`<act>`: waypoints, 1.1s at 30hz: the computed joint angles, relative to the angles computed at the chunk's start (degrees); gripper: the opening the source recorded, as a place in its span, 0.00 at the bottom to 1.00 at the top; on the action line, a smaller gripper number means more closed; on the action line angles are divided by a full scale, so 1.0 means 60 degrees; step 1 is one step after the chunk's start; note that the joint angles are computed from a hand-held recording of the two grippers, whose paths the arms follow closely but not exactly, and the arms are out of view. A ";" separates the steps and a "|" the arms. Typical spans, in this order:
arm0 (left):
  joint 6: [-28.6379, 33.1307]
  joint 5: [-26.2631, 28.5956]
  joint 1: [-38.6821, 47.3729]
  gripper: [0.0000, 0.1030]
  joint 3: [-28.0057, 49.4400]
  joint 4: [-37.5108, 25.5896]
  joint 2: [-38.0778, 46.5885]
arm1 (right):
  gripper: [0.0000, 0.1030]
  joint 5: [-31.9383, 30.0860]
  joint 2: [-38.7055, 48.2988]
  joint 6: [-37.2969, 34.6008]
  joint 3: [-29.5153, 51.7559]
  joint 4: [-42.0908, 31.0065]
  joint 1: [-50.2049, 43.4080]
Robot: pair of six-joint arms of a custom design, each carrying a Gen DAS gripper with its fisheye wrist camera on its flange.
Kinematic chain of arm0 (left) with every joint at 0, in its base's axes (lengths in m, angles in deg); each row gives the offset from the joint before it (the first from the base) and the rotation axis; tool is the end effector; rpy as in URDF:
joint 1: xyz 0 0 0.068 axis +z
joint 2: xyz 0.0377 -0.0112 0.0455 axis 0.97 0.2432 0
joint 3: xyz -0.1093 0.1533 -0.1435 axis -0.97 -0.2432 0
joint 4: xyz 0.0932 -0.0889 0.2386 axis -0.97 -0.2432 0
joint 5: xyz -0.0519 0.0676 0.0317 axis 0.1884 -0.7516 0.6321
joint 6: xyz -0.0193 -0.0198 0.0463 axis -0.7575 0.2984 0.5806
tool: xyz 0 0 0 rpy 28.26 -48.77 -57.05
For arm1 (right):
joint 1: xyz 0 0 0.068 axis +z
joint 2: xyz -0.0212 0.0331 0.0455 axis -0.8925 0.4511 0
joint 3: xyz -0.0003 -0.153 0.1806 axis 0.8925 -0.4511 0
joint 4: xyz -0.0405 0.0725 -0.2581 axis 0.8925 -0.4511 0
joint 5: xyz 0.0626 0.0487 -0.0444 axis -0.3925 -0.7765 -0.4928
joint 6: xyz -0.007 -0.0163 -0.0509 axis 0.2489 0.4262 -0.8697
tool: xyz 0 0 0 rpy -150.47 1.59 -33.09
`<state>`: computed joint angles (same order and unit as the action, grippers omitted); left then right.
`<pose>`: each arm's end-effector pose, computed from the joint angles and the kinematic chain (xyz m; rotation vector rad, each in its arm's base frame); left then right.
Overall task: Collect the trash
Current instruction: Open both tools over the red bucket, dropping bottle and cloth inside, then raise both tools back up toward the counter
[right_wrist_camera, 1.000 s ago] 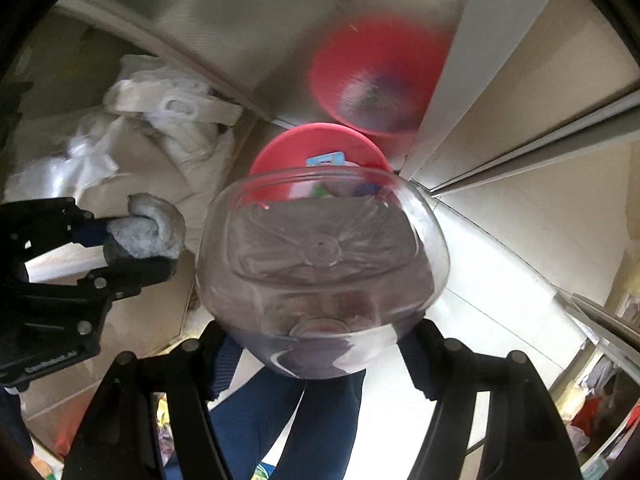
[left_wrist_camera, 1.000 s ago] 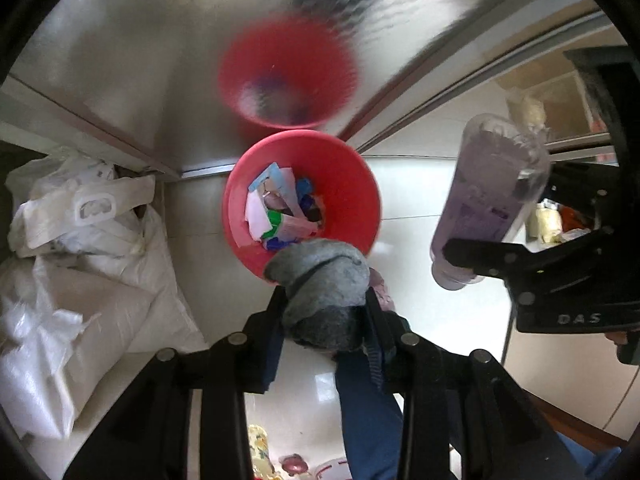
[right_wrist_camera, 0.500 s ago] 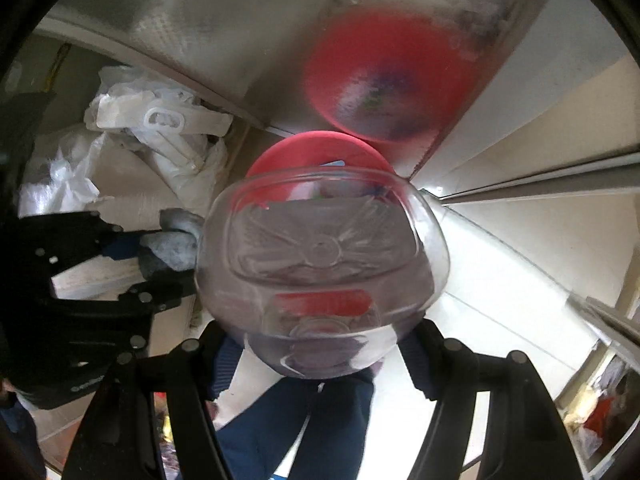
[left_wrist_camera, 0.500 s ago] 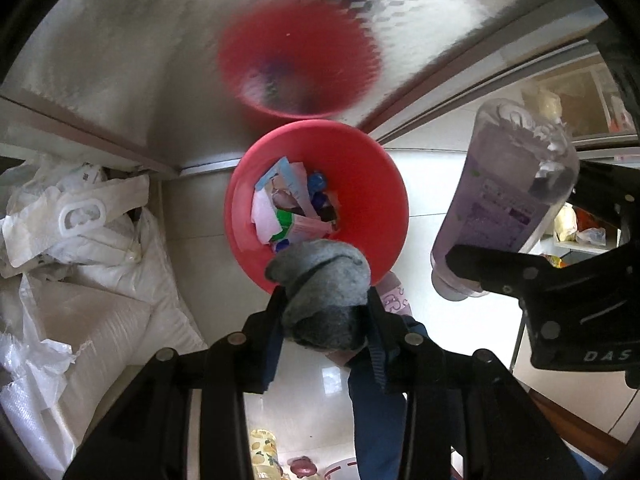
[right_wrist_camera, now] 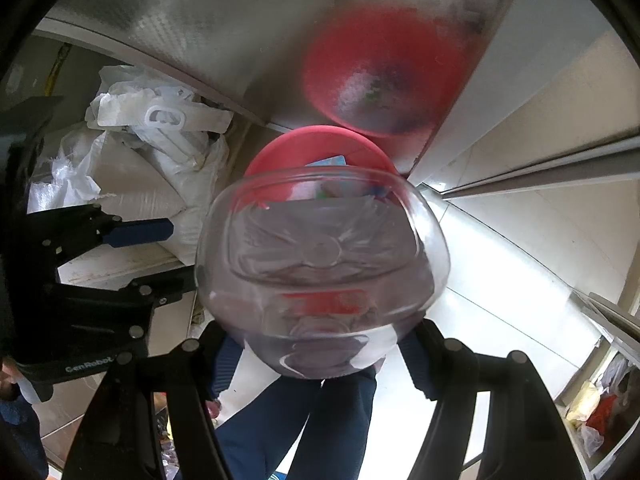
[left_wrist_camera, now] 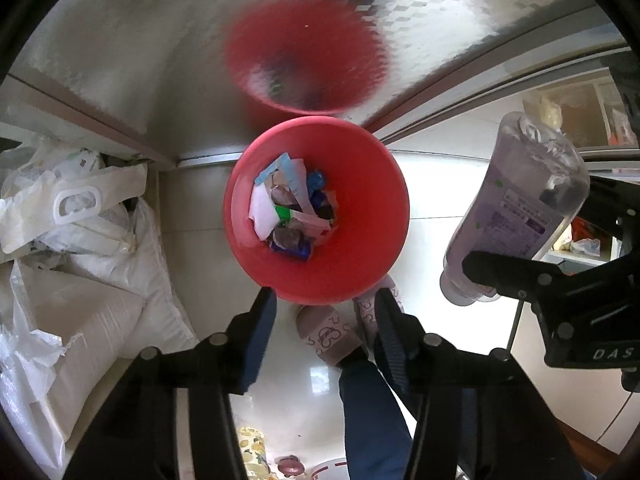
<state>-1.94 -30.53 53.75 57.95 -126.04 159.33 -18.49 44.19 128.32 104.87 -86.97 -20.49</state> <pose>0.3033 -0.1309 0.0480 -0.9187 -2.8289 0.2703 0.2148 0.2122 0.1445 -0.0359 -2.9569 -0.3735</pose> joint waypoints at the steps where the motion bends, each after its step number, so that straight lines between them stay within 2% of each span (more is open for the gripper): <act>1: 0.0000 -0.0011 0.0008 0.47 -0.0001 -0.0023 -0.0034 | 0.65 -0.0006 0.0010 0.0008 -0.0005 0.0037 0.0008; 6: -0.0096 0.0225 0.0222 0.48 -0.0275 -0.0106 -0.0464 | 0.65 -0.0068 -0.0022 0.0082 0.0009 0.0125 0.0010; 7: -0.0131 0.0263 0.0260 0.59 -0.0382 -0.0095 -0.0577 | 0.65 -0.0088 -0.0032 0.0119 0.0009 0.0145 0.0021; 8: -0.0154 0.0289 0.0277 0.62 -0.0476 -0.0112 -0.0682 | 0.69 -0.0086 -0.0034 0.0139 0.0021 0.0137 0.0040; 10: -0.0141 0.0274 0.0271 0.63 -0.0733 -0.0106 -0.0909 | 0.78 -0.0045 -0.0117 0.0214 0.0016 0.0200 0.0089; 17: 0.0066 -0.0231 0.0248 0.63 -0.1487 0.0041 -0.1710 | 0.78 0.0246 -0.0289 0.0295 0.0218 -0.0035 0.0229; 18: 0.0066 -0.0230 0.0304 0.65 -0.1542 -0.0016 -0.1851 | 0.78 0.0264 -0.0362 0.0333 0.0234 -0.0101 0.0259; 19: 0.0070 -0.0242 0.0360 0.73 -0.1611 -0.0058 -0.2011 | 0.78 0.0288 -0.0456 0.0332 0.0222 -0.0170 0.0276; 22: -0.0043 -0.0317 0.0438 0.76 -0.1775 -0.0212 -0.2740 | 0.78 0.0374 -0.0805 0.0232 0.0316 -0.0620 0.0321; 28: -0.0290 -0.0422 0.0306 0.77 -0.1318 -0.1723 -0.4110 | 0.78 0.0573 -0.1419 0.0449 0.1348 -0.2212 0.0570; 30: -0.0466 -0.0592 0.0160 0.82 -0.1031 -0.2406 -0.4617 | 0.78 0.0779 -0.1505 0.0621 0.2114 -0.2980 0.0687; 33: -0.0662 -0.0702 0.0012 0.82 -0.0176 -0.3916 -0.5457 | 0.78 0.1208 -0.1309 0.0888 0.3782 -0.4548 0.0880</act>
